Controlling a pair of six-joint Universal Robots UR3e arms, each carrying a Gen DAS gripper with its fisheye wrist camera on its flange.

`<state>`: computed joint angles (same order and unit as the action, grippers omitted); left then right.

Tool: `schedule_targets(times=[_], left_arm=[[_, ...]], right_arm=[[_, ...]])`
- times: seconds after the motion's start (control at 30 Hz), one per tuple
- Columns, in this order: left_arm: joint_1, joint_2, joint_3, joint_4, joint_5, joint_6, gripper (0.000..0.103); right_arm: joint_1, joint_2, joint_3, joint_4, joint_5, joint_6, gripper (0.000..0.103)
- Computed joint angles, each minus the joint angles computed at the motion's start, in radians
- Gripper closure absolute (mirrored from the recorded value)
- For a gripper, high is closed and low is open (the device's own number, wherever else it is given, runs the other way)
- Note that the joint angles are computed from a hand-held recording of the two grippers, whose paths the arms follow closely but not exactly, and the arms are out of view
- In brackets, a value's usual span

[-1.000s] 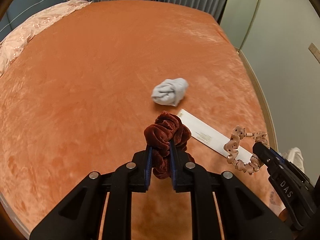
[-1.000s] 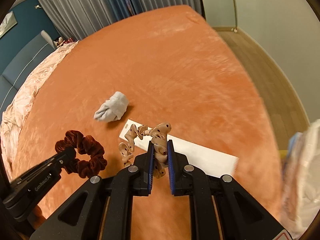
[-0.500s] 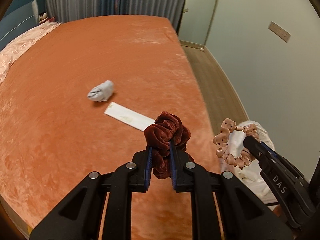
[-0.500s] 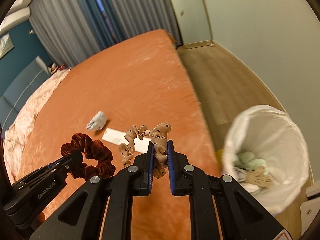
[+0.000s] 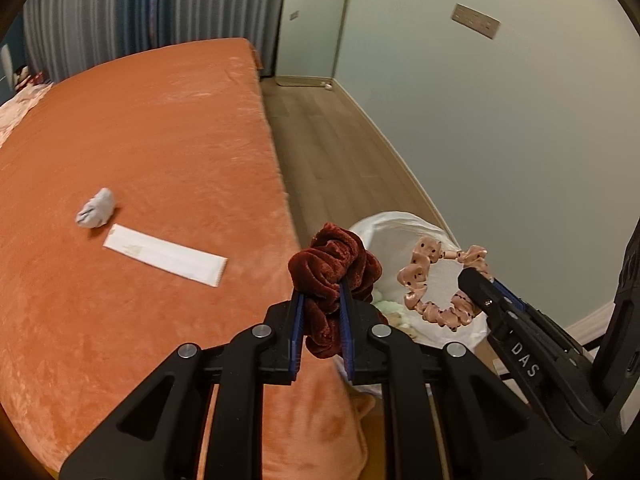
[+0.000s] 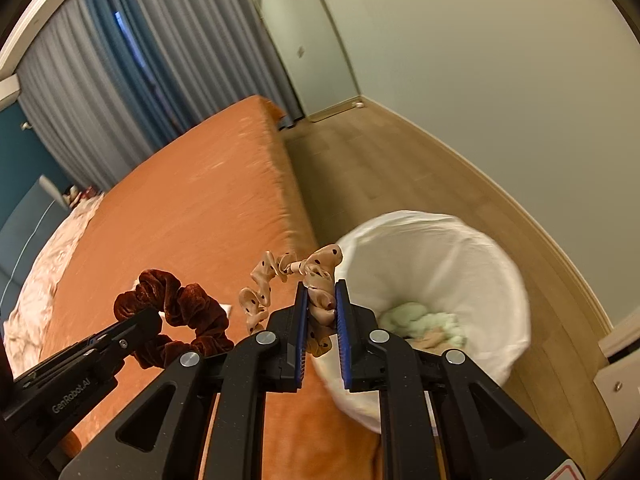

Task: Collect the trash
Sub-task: 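Carry both scrunchies over the trash bin and open both tools to drop them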

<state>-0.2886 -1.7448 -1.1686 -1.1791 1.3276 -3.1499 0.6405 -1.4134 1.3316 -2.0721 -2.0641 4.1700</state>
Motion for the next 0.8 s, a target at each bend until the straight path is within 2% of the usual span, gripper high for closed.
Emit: schedule_targets(times=[0.3,0.57,0.6,0.67,0.8], left_arm=[[-0.131,-0.157,0.16,-0.033,-0.001,-0.049,0.087],[-0.19,-0.264,0.295,-0.078,0.001,-0.075,0.084],[-0.195,-0.273,0.302,-0.069,0.002,-0.086,0.08],[-0.2,-0.274,0.295,-0.045,0.018,-0.118,0.049],[-0.194,-0.265,0.278,-0.021,0.037,-0.147,0.047]], right_arm=[[-0.047,-0.164,0.19,0.006,-0.015,0.025,0.09],[-0.074,-0.226,0.265,0.011,-0.012,0.03,0.09],[-0.077,-0.23,0.271,0.011,-0.01,0.028,0.09],[-0.079,-0.237,0.273,0.018,-0.01,0.029,0.09],[-0.095,-0.254,0.293,0.01,0.002,0.019,0.089]])
